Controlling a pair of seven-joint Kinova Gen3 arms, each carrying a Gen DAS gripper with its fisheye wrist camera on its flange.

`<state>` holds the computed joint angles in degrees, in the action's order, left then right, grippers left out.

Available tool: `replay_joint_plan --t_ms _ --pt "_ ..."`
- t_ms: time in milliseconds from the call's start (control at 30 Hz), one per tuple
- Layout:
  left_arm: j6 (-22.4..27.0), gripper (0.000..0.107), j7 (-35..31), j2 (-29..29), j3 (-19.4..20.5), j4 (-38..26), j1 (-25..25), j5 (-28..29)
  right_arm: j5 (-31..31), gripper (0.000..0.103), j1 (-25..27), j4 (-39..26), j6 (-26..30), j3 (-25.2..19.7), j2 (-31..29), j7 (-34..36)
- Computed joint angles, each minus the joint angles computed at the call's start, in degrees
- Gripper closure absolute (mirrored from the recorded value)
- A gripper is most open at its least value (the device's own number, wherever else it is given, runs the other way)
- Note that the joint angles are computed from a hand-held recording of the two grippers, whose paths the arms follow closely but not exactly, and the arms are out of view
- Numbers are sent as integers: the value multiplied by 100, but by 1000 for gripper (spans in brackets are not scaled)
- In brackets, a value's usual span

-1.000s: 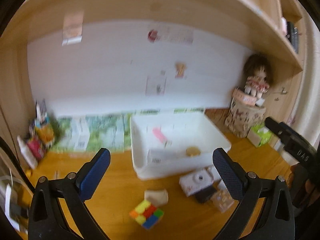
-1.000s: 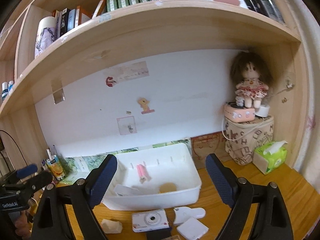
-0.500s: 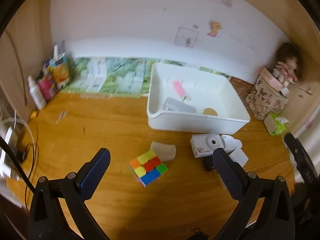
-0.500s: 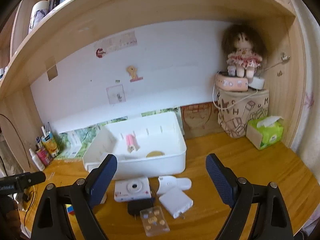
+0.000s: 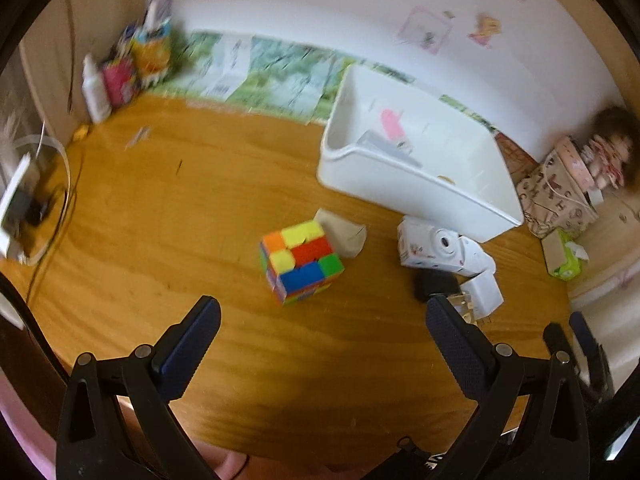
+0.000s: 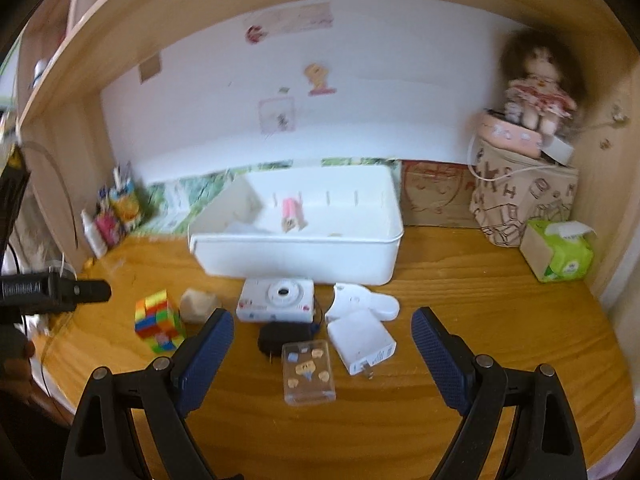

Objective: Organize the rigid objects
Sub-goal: 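Grasp the Rubik's cube with the left tool while the right tool grasps the clear sticker box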

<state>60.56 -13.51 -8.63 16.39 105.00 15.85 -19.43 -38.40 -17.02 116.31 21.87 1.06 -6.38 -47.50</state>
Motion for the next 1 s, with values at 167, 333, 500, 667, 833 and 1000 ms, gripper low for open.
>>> replay_joint_plan --t_ms 167,333,500,667,833,1000 --pt "-163 5 167 3 -163 159 -93 465 -25 12 52 -131 376 6 189 413" --pt "-317 5 478 13 -206 281 -204 626 61 12 315 -422 855 -187 525 694" --pt "-552 5 722 119 -270 346 -292 654 644 12 512 -904 1346 -465 977 463" --pt "-864 5 951 239 -356 443 -335 575 976 12 670 -1269 1814 -706 1363 376" --pt "-1025 5 925 431 -518 422 -380 614 1278 12 669 -1509 1994 -839 1626 270" --pt "-1321 5 784 530 -690 519 -426 782 1635 12 589 -1652 2084 -893 1798 -11"
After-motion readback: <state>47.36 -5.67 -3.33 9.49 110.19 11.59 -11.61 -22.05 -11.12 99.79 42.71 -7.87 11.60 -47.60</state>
